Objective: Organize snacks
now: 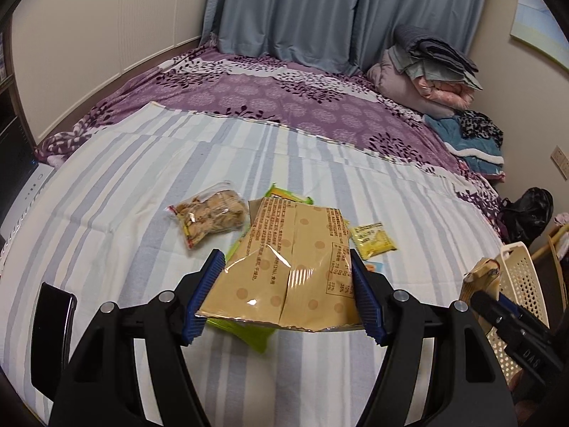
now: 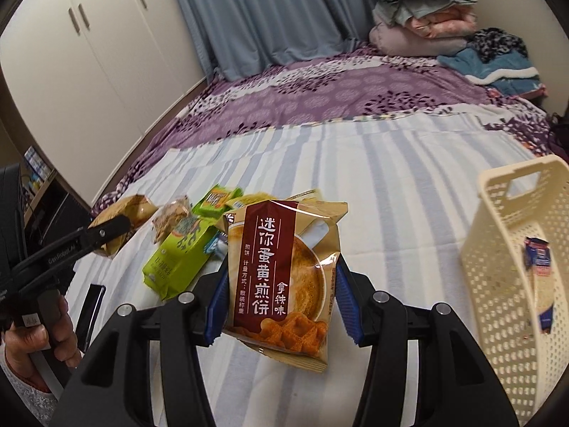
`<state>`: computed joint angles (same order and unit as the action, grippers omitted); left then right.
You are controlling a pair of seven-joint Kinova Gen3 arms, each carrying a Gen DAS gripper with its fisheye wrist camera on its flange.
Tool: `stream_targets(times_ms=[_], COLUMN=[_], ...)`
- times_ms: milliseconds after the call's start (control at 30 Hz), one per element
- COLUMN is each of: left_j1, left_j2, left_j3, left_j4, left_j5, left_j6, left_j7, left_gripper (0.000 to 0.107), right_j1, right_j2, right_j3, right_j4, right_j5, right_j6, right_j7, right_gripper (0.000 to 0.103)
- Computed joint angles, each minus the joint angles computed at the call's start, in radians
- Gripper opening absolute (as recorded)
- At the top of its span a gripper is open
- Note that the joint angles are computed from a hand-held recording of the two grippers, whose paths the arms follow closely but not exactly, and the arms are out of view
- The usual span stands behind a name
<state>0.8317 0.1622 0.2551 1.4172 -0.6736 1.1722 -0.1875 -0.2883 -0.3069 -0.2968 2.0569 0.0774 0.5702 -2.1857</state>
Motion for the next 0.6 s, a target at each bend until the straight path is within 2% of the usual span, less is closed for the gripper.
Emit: stream_targets(times_ms=[233,267,300,333,533,567,600], left_j1=[0.065,0.074,0.080,0.081,0.121,0.124,0.127], left_j2=[0.040,0.047,0.050,0.057,0.090,0.093,0.094], left_j3=[0.006,0.005,0.003,0.002,-0.023,-0.028,-0.033], left_j4=[-0.084,-0.098,-0.107,-0.123,-0.181,-0.182,-0.181], left_j5=[-0.034,-0.036,-0.032,-0.019,0.003,0.010,0.014], left_j6=[0.044,0.049,0.046,0.047,0.064,0.067,0.071], left_j7=[-0.027,-0.035,-0.043,-0.061,-0.082,-0.080,-0.076], left_gripper=[0.068,0.064,0.047,0.042,0.043,0.046,0.059], right_j1=[0.051,0.058,0.066,0.073,0.092,0.097,0.101], right_j2=[-0.078,-0.087,-0.098,-0.107,-0.166,-0.174,-0.183], right_j3=[0.036,0.042,0.048,0.056,0.133,0.142,0.150], right_j4=[0.023,0.026,0.031,0.035,0.068,0.072,0.077], right_j5=[0.001,-0.001,-0.004,-0.008,-0.054,-0.062,-0.070], right_j6=[0.024,0.025,0.024,0.024,0.022,0.024,0.026], right_j7=[0.005,0.009,0.012,0.018,0.080,0.089,0.099], right_gripper=[0.052,0.052,0.052,0.052,0.052,0.052,0.052])
